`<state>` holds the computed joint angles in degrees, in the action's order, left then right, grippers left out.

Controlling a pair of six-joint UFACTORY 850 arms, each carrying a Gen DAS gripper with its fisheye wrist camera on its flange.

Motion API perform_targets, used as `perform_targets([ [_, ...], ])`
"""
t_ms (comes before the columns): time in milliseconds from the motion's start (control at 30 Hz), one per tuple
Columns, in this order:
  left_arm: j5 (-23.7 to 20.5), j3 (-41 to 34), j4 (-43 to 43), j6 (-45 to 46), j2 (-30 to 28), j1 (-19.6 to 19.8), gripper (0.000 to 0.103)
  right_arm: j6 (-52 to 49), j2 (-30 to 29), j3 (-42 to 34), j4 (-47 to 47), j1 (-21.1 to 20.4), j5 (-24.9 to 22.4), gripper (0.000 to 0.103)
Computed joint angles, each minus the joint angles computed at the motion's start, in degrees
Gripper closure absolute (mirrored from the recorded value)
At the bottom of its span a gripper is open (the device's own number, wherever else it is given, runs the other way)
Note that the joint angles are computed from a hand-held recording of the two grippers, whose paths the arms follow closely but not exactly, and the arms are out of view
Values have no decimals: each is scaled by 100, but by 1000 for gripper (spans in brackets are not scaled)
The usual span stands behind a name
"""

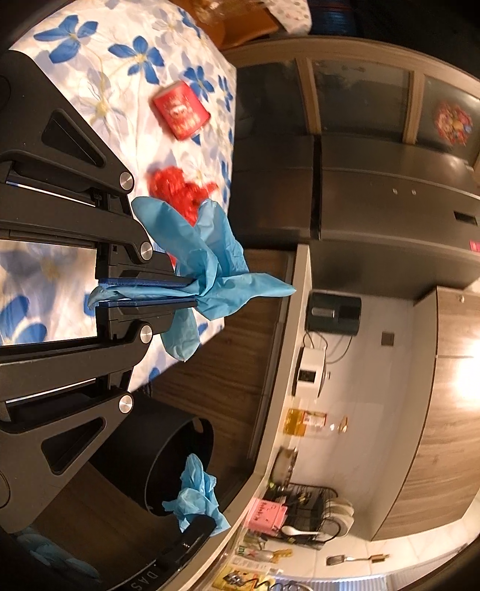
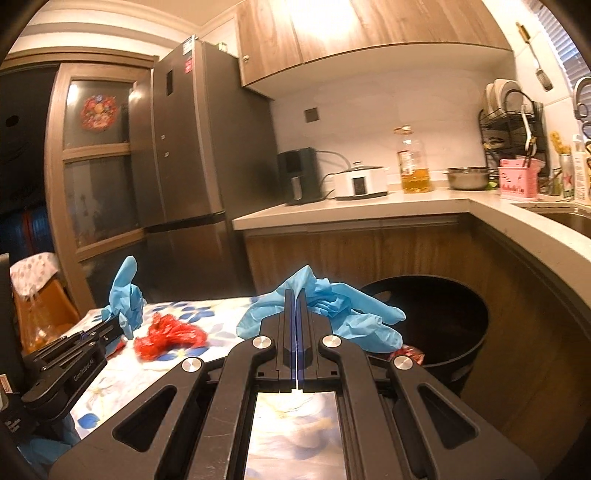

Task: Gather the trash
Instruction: 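Carry both blue gloves over the black bin with both grippers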

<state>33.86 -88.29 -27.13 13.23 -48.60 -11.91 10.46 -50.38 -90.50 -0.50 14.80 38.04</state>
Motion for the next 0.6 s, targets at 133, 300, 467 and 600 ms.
perform_targets([
  [133,-152,-313,53,105,-155,-100,98,-145,13,20,245,-78,66,102],
  [300,-355,-726,135,206,-384,-193,98,-263,10,4,457,-190,121,102],
  [467,-564,-1158,149,318,-621,-286,98,-381,-15,-67,636,-287,123,102],
  [600,-716,-1497,147,398,-799,-359,98,-446,-24,-91,775,-345,150,102],
])
